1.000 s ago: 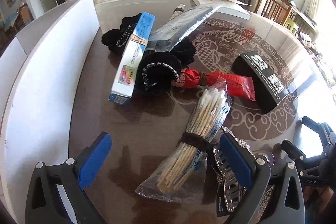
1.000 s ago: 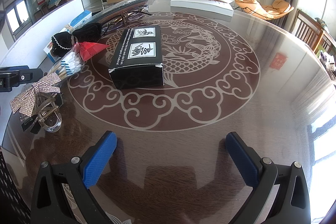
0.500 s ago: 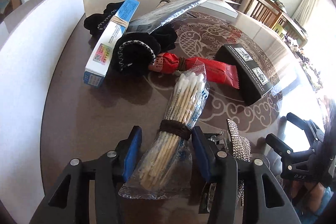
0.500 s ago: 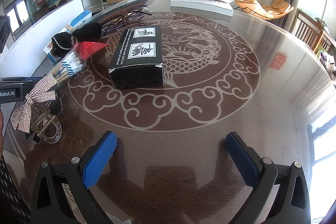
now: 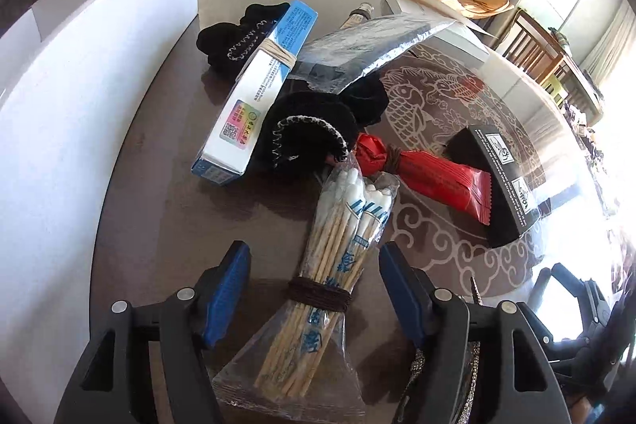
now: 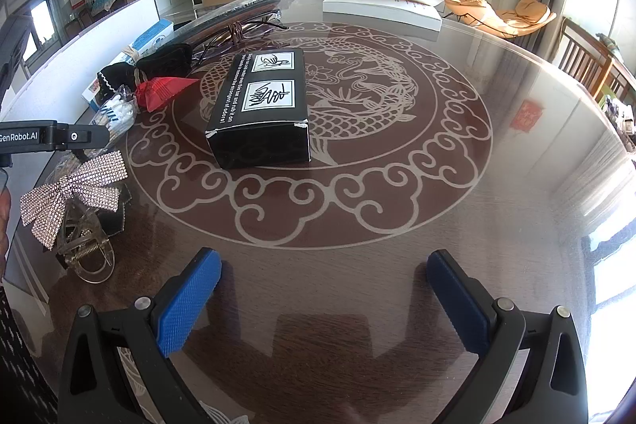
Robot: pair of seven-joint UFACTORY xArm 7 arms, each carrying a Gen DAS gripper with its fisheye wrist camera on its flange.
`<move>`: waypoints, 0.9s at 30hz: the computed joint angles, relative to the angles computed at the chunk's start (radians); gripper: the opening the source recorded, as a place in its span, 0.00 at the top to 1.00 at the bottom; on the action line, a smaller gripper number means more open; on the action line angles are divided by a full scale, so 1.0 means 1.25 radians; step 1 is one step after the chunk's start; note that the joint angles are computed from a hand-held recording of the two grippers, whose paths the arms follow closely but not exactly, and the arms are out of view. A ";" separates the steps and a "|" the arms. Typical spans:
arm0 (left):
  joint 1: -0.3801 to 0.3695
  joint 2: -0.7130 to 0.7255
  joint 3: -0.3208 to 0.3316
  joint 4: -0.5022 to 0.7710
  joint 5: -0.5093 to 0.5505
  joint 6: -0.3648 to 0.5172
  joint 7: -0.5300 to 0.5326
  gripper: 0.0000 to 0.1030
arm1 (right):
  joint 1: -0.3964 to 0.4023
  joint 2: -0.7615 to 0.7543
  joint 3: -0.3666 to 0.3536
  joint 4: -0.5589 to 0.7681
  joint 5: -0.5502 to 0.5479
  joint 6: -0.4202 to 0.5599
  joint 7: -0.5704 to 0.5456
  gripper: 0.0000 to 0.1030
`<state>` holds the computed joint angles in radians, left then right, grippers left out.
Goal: Organize objects
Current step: 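Grasp the rhinestone bow with the right tool while the left tool lifts the stick bag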
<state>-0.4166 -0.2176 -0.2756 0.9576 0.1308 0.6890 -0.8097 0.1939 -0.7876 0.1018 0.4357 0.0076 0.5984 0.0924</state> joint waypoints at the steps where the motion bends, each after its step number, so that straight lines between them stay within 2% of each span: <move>1: 0.002 0.003 -0.008 0.005 0.023 0.007 -0.001 0.36 | 0.000 0.000 0.000 0.000 0.000 0.000 0.000 0.00; 4: -0.009 0.051 -0.049 0.064 0.149 0.106 0.001 0.36 | 0.000 0.000 0.000 0.000 0.000 0.000 0.000 0.00; 5: -0.005 0.050 -0.064 0.064 0.178 0.106 0.000 0.37 | 0.000 0.000 0.000 0.000 0.000 0.000 0.000 0.00; 7: -0.029 0.032 -0.042 0.042 0.173 0.079 -0.005 0.63 | 0.001 0.000 0.000 -0.001 0.000 0.000 0.001 0.00; 8: -0.030 0.027 -0.045 0.046 0.178 0.101 -0.021 0.73 | 0.001 -0.001 -0.001 0.000 0.000 0.000 0.000 0.00; 10: -0.033 -0.018 -0.036 0.004 0.151 0.088 -0.048 0.73 | 0.007 -0.003 -0.011 -0.003 0.008 -0.005 -0.005 0.00; 12: -0.031 -0.088 -0.035 -0.054 0.125 0.081 -0.077 0.73 | 0.064 -0.029 -0.082 -0.022 0.071 -0.024 -0.056 0.00; 13: -0.030 -0.127 -0.034 -0.082 0.108 0.074 -0.089 0.73 | 0.096 -0.051 -0.121 -0.026 0.117 -0.007 -0.079 0.00; 15: -0.023 -0.194 -0.047 -0.124 0.087 0.066 -0.120 0.73 | 0.195 -0.110 -0.210 -0.037 0.257 0.023 -0.127 0.00; 16: -0.015 -0.213 -0.054 -0.135 0.083 0.058 -0.131 0.73 | 0.234 -0.130 -0.216 -0.042 0.309 0.019 -0.139 0.00; 17: -0.012 -0.236 -0.056 -0.151 0.075 0.053 -0.133 0.73 | 0.258 -0.130 -0.189 -0.039 0.333 0.004 -0.142 0.00; 19: -0.003 -0.264 -0.073 -0.156 0.067 0.059 -0.145 0.73 | 0.269 -0.068 -0.096 0.000 0.338 -0.032 -0.118 0.00; 20: -0.002 -0.283 -0.076 -0.162 0.061 0.065 -0.146 0.73 | 0.261 -0.030 -0.053 0.020 0.336 -0.058 -0.087 0.00; 22: 0.005 -0.305 -0.092 -0.163 0.058 0.076 -0.155 0.73 | 0.249 0.058 -0.005 0.063 0.337 -0.093 -0.019 0.00; 24: 0.004 -0.352 -0.097 -0.175 0.052 0.102 -0.156 0.73 | 0.202 0.151 0.043 0.118 0.282 -0.056 0.060 0.00; 25: 0.000 -0.387 -0.097 -0.188 0.045 0.119 -0.154 0.73 | 0.197 0.163 0.048 0.122 0.269 -0.051 0.080 0.03; 26: 0.001 -0.411 -0.097 -0.193 0.042 0.132 -0.151 0.73 | 0.185 0.152 0.064 0.114 0.243 -0.068 0.097 0.11; 27: 0.001 -0.442 -0.096 -0.203 0.036 0.146 -0.148 0.73 | 0.189 0.143 0.061 0.111 0.229 -0.060 0.100 0.30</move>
<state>-0.4157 -0.7696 -0.3955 0.7038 0.1756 0.8719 -0.9950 0.4308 -0.6082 0.1778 0.5743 0.2942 0.5228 0.2171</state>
